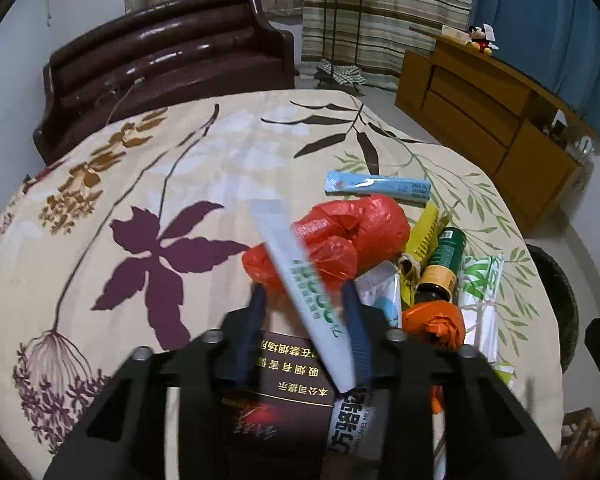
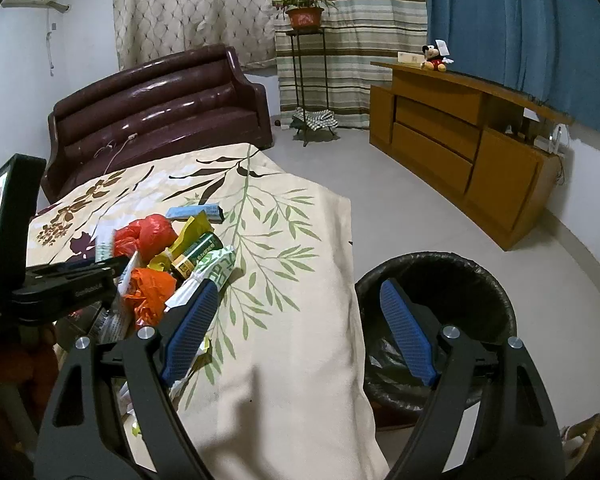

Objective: Collect trash
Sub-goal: 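Reach the left tool toward the white tube and close on it, then grasp the green-and-white wrapper bundle with the right tool while the left holds the tube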

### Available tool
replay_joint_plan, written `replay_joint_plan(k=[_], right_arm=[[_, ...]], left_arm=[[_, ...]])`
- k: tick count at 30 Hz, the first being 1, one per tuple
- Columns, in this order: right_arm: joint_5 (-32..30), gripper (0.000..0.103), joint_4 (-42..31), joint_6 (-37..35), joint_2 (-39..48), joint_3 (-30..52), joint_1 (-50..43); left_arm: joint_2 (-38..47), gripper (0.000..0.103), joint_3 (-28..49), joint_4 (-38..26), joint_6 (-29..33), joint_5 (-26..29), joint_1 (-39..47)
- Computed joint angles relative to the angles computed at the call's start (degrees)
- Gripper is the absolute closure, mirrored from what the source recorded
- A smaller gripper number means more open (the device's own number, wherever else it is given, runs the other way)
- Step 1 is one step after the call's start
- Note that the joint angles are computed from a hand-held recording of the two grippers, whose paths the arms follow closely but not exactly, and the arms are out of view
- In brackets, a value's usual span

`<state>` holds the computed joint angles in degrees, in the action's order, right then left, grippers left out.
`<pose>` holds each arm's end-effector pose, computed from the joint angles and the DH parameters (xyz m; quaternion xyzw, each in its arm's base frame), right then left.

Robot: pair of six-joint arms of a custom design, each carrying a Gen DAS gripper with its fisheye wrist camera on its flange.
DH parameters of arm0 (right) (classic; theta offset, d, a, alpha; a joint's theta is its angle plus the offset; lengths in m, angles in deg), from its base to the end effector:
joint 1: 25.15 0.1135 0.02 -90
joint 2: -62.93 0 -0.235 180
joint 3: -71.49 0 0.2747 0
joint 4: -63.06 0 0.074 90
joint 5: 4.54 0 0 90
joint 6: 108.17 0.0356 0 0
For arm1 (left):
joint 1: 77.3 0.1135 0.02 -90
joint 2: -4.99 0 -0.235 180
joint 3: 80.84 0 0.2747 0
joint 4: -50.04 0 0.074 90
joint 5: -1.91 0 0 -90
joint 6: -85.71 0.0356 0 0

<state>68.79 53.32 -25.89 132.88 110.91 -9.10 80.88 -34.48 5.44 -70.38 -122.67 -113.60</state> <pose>0.2456 0.0813 0.1248 -0.2445 0.8659 0.1614 0.4054 0.1973 -0.1199 0.1066 -0.2827 0.9033 0.0818 0.3120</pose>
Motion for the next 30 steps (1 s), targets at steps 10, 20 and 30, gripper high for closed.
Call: replay_joint_plan(k=[10,20,30], right_arm=[[0.3,0.022,-0.2,-0.1,-0.1,-0.7,0.3],[1.2,0.022,-3.9,0.0,-6.7,-4.1,2.0],[5.4,0.027,-9.0,2.4,-14.3,-8.9,10.1]], left_arm=[[-6.2,0.094,-2.5,-3.4,-3.6,-2.7,-5.3],[-12.1,0.095,-3.0,-16.7,-14.9,-7.7,-15.1],[-14.5,0.095,-4.4,-31.8,-33.7,-9.2,-28.0]])
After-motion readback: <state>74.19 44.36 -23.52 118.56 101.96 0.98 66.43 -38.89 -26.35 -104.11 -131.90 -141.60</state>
